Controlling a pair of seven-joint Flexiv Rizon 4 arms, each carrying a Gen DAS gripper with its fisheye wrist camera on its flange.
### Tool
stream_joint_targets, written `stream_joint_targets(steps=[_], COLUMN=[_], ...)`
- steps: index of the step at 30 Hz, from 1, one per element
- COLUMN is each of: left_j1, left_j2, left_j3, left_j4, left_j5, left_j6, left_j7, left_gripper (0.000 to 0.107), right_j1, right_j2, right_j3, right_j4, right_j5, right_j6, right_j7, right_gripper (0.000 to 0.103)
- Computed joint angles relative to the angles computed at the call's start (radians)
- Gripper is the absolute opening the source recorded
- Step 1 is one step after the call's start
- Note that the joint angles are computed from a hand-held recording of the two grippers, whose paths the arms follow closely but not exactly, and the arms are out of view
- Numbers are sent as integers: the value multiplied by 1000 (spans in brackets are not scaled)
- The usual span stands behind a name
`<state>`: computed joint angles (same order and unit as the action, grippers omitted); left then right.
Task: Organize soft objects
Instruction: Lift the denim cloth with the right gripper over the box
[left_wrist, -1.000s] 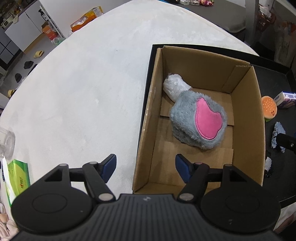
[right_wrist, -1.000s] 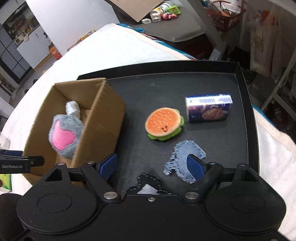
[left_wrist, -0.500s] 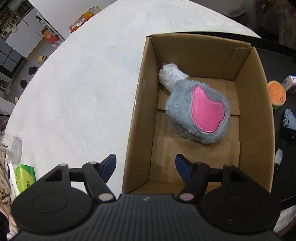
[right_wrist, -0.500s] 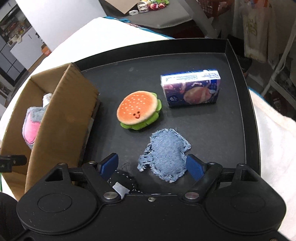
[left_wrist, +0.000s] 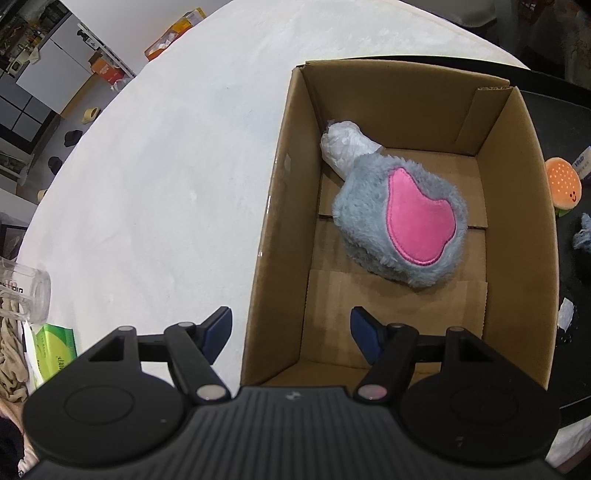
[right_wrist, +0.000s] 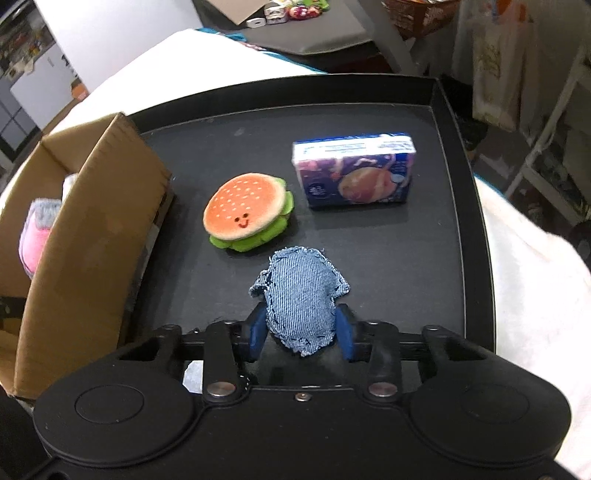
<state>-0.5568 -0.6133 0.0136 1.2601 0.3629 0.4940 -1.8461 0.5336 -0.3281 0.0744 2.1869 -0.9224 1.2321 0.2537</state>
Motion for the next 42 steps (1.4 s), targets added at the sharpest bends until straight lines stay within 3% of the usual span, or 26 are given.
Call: stream_joint_targets(steps=[9,19,28,42], left_j1=[1,24,53,108], left_j2=[17,34,59,93], left_j3=[2,-5,-14,-33], left_j4=[21,55,102,190], left_j5=[8,-10,-47,-131], left_j6=[9,46,109,240], left_j7=[-17,-21,-15,30], left_gripper=[69,69,69,69], right_j1=[-8,-35,-37,15], right_j2=[25,58,88,54], right_j3=[-28,1,45,64], right_j4=[31,39,-2,-175], right_j5=[-65,-86,-30,32], right_j6=[65,43,-30,-158], right_j7=[106,129,59,-110], right_gripper=[24,23,24,24])
